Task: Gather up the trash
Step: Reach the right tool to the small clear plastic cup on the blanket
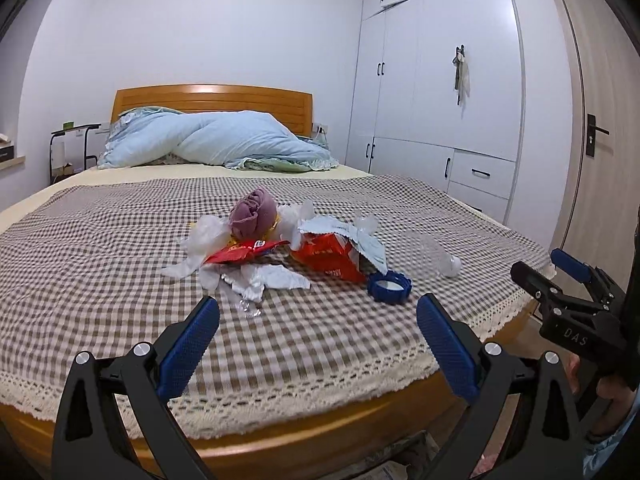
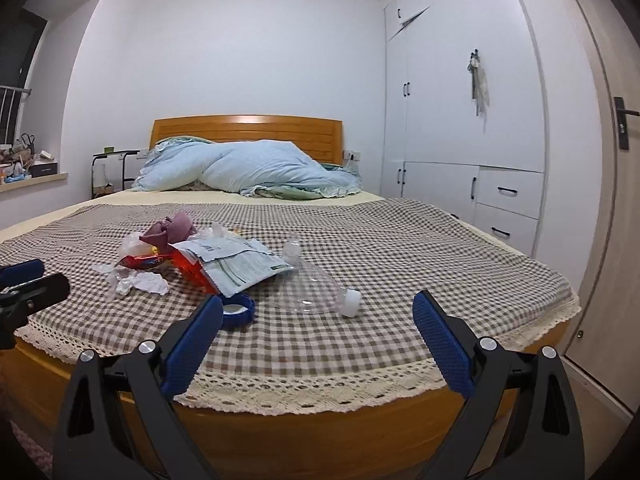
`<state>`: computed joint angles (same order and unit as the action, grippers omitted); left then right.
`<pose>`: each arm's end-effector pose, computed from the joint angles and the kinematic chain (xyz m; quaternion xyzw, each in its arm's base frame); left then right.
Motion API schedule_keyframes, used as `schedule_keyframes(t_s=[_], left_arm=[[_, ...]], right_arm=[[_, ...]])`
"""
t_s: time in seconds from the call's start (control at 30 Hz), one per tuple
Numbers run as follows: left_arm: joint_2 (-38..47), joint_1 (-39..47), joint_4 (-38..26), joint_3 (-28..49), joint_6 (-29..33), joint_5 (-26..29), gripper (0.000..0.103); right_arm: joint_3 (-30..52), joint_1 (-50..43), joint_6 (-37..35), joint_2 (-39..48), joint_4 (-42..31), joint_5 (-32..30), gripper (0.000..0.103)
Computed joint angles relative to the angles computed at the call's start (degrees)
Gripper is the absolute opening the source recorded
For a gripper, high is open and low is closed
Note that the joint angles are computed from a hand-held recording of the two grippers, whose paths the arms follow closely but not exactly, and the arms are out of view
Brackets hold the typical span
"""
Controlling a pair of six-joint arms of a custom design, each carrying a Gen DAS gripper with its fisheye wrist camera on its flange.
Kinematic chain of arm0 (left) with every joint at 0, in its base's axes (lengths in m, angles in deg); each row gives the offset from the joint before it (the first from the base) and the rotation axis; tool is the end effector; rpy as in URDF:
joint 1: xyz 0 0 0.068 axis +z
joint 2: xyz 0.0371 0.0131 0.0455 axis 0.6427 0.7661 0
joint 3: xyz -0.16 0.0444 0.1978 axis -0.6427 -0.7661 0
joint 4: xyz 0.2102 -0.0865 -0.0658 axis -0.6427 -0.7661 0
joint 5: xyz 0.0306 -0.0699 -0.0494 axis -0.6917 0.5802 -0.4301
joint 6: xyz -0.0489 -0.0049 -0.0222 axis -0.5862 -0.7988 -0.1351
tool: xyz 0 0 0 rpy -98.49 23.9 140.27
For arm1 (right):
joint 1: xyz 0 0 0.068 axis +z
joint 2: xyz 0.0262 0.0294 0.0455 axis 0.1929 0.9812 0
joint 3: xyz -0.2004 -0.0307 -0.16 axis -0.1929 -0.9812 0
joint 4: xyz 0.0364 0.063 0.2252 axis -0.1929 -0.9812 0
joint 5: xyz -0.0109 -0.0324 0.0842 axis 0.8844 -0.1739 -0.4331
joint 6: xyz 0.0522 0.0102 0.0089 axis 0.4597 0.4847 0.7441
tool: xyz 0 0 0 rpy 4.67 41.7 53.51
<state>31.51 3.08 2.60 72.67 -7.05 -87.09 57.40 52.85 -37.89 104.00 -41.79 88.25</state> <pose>0.2445 -0.1793 0.4153 0.1734 0.8040 -0.1820 0.5389 0.1515 0.0967 0.4361 0.0802 0.7833 -0.0940 0.6092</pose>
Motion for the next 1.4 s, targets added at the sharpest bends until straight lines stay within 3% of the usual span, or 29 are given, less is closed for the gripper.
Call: schedule_keyframes(t_s=[0.17,0.33,0.47,0.73,1.0,1.27,1.3,1.33,1.4], left_arm=[[4.0,0.9,-1.6,4.7,0.4,0.4,0.095],[7.4,2.0,-3.6,8.9,0.1,1.3,0.095],[10.3,2.4,-5.8,12.7,0.8,0.3,0.095],[19.4,4.4,-14.1,25.9,1.6,1.1,0.095],[30.5,6.0,-25.0,43.0,2.3,2.9,0.095],[38.5,7.1,-34.3,56.5,1.9,4.1,0.095],[39.0,7.2,-35.0,57.5,1.8,4.2,0.095],[40.4,7.4,-36.4,60.1,1.7,4.2,0.095],[40.6,7.7,-36.8,60.6,1.3,4.4,0.095]], right_arm=[[1.5,-3.5,-2.4,2.4,1.4,-4.1,0.092],[4.9,-9.8,-1.7,6.4,-1.2,-10.0,0.092],[8.5,-13.2,-3.5,10.5,-2.7,-11.3,0.092],[22.0,-18.5,-17.5,24.2,-10.6,-12.3,0.092],[28.2,-20.3,-41.3,32.0,-10.1,-12.5,0.092],[45.1,-21.9,-48.1,44.4,-19.6,-15.3,0.092],[47.4,-21.8,-47.5,45.6,-21.5,-15.4,0.083],[50.1,-21.7,-46.5,46.9,-24.0,-15.9,0.061],[51.2,-21.4,-44.2,47.7,-25.2,-15.3,0.061]])
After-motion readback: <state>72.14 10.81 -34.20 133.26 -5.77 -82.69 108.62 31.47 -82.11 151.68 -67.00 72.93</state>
